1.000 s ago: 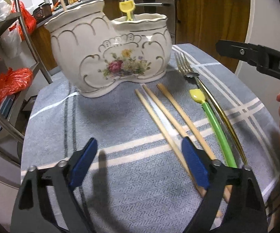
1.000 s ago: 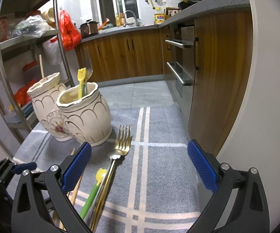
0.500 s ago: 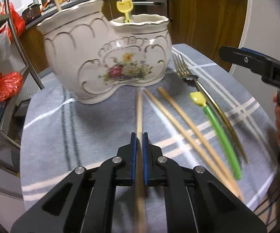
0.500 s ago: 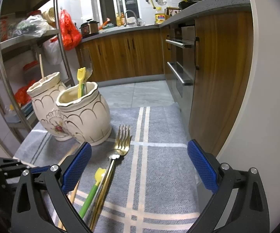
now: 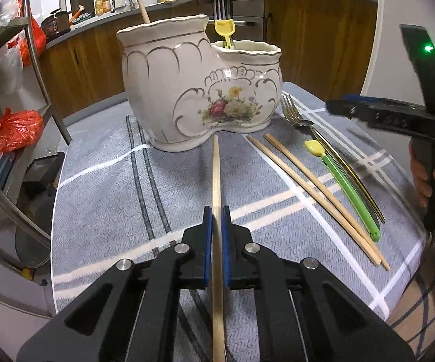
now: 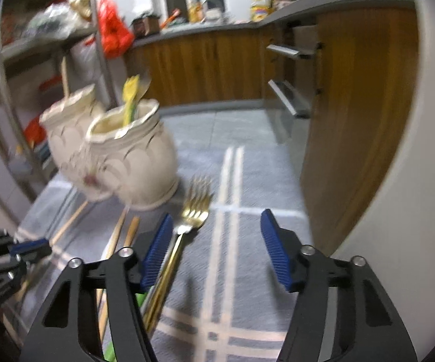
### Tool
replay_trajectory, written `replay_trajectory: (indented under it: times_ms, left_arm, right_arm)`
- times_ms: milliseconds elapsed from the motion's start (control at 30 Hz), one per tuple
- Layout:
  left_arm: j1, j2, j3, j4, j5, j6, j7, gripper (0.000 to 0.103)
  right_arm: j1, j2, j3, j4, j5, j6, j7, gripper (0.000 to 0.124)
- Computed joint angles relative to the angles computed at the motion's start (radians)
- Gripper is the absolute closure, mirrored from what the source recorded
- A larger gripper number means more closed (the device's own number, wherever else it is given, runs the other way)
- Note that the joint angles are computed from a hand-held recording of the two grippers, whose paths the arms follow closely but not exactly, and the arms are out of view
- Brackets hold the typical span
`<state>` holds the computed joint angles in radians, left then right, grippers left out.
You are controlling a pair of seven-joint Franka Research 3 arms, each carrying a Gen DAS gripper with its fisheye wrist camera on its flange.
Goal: Organize utensils
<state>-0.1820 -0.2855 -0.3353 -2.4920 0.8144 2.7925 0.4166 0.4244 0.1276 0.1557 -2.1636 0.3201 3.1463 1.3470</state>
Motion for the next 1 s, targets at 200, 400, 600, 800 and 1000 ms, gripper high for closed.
replay_trajectory:
  times_ms: [200,400,600,800,1000]
  left_arm:
    - [0.002,0.005,0.01,-0.009,-0.006,0.047,0.018,0.097]
    - [0.01,0.031,0.009,-0.007,0.0,0.077,0.03,0.097]
    - [0.015,0.031,0.025,-0.025,-0.021,0.147,0.057,0.097]
    - [0.024,0.028,0.023,-0.04,-0.051,0.199,0.083,0.097]
    - [0.047,0.02,0.013,-0.057,-0.084,0.244,0.111,0.097]
  right_arm:
    - [0.056,0.017,-0.045,0.037,-0.114,-0.077,0.048,0.082]
    - [0.168,0.055,-0.173,0.092,-0.445,-0.15,0.331,0.092]
    - [0.23,0.085,-0.241,0.157,-0.749,-0.249,0.587,0.104]
    - [0.202,0.068,-0.219,0.141,-0.885,-0.244,0.732,0.113]
    - [0.162,0.037,-0.194,0.102,-0.969,-0.189,0.841,0.12]
